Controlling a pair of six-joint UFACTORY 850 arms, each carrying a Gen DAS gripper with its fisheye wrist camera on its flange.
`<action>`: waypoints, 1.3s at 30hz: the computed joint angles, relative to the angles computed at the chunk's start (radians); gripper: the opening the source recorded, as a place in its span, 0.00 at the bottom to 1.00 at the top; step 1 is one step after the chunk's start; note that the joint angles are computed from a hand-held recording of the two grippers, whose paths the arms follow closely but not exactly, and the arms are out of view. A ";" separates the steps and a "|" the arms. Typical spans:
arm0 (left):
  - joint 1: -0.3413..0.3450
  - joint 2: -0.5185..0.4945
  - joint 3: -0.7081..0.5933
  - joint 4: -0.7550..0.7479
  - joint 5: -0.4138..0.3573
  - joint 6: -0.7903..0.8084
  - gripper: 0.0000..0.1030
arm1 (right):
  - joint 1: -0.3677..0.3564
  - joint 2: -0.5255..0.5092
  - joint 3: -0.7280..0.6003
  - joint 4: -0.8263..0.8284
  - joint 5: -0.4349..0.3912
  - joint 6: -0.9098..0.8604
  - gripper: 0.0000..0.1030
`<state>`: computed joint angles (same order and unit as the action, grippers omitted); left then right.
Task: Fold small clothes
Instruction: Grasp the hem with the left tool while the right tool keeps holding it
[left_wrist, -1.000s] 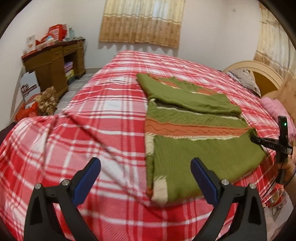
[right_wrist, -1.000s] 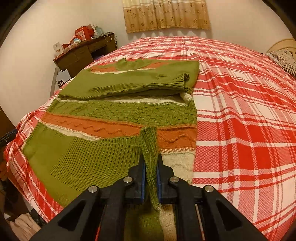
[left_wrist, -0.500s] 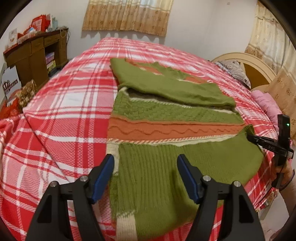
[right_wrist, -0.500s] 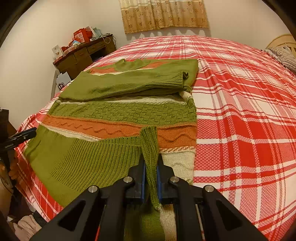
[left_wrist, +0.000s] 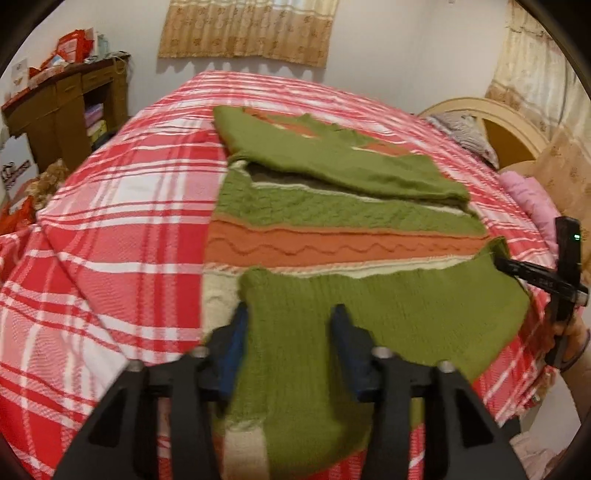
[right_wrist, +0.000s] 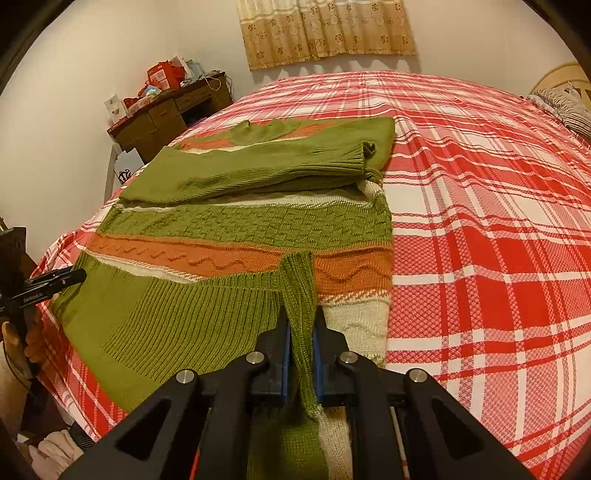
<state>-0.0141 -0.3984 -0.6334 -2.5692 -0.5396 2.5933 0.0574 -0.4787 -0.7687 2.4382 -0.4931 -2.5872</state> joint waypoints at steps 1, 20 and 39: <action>-0.010 0.001 0.001 -0.010 0.004 0.014 0.63 | -0.002 -0.001 0.000 -0.002 -0.003 0.002 0.09; -0.067 0.072 0.032 -0.217 0.072 0.129 0.12 | 0.068 0.132 0.110 0.379 -0.045 -0.356 0.09; -0.069 0.083 -0.086 -0.355 0.129 0.157 0.10 | 0.083 0.176 0.052 0.461 -0.042 -0.392 0.09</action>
<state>-0.0833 -0.3149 -0.7190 -2.9247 -0.4105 2.7506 0.1400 -0.3030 -0.7165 2.8994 -0.5349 -2.9796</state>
